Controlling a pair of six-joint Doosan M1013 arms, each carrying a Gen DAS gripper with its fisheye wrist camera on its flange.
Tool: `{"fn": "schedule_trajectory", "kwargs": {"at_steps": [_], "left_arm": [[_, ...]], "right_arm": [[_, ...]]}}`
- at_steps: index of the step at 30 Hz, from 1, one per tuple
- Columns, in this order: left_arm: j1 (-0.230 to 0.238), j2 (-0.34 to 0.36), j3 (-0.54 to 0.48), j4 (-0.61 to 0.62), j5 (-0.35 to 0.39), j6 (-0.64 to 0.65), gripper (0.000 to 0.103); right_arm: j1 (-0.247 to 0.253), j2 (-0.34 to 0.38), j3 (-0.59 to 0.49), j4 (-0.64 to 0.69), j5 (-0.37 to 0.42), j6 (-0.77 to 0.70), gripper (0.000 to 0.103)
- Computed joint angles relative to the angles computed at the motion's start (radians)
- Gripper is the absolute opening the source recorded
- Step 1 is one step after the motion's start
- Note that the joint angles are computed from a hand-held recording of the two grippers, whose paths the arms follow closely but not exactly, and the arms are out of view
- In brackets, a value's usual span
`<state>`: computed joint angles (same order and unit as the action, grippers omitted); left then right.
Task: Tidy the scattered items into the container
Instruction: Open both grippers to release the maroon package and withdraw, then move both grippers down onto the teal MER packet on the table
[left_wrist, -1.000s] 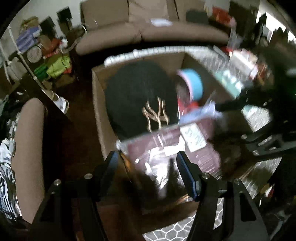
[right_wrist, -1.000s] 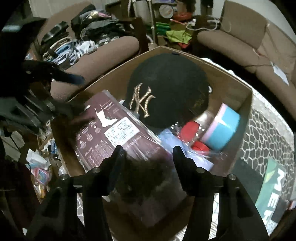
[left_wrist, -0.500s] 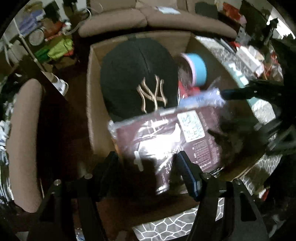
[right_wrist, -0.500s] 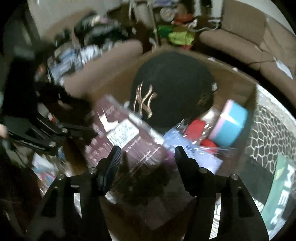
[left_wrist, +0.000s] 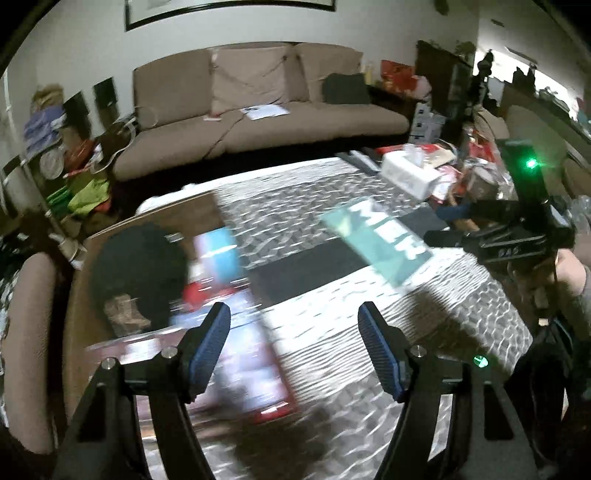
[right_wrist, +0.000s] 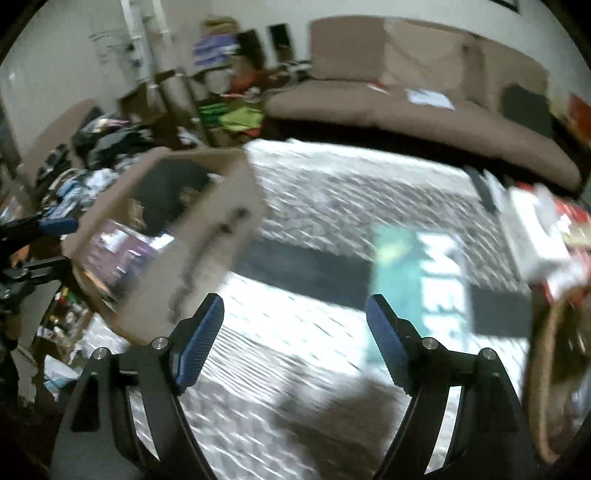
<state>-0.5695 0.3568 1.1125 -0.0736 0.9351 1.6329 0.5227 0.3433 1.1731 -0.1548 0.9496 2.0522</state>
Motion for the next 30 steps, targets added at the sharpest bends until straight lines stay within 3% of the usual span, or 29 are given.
{"fn": "schedule_trajectory", "kwargs": {"at_steps": [3,9,18,24,27,30], "left_arm": [[-0.036,0.048,-0.028,-0.083,0.005,-0.027,0.072],[-0.089,0.196,-0.127,-0.130,0.056,-0.146,0.072],[-0.122,0.386,-0.308,-0.069,0.142,-0.386,0.072],[-0.128,0.449,-0.392,-0.016,0.187,-0.474,0.072],[-0.136,0.439,-0.372,0.030,0.154,-0.498,0.072],[-0.143,0.438,-0.364,0.041,0.137,-0.491,0.082]], "right_arm": [[-0.037,-0.056,0.107,-0.016,-0.016,0.035,0.078],[-0.118,-0.114,0.255,-0.008,-0.061,0.063,0.078],[-0.211,-0.074,0.335,0.039,-0.162,0.074,0.074],[-0.252,-0.038,0.343,0.092,-0.197,0.050,0.071],[-0.253,-0.027,0.341,0.088,-0.199,0.027,0.068],[-0.247,-0.021,0.339,0.071,-0.208,0.025,0.068]]}}
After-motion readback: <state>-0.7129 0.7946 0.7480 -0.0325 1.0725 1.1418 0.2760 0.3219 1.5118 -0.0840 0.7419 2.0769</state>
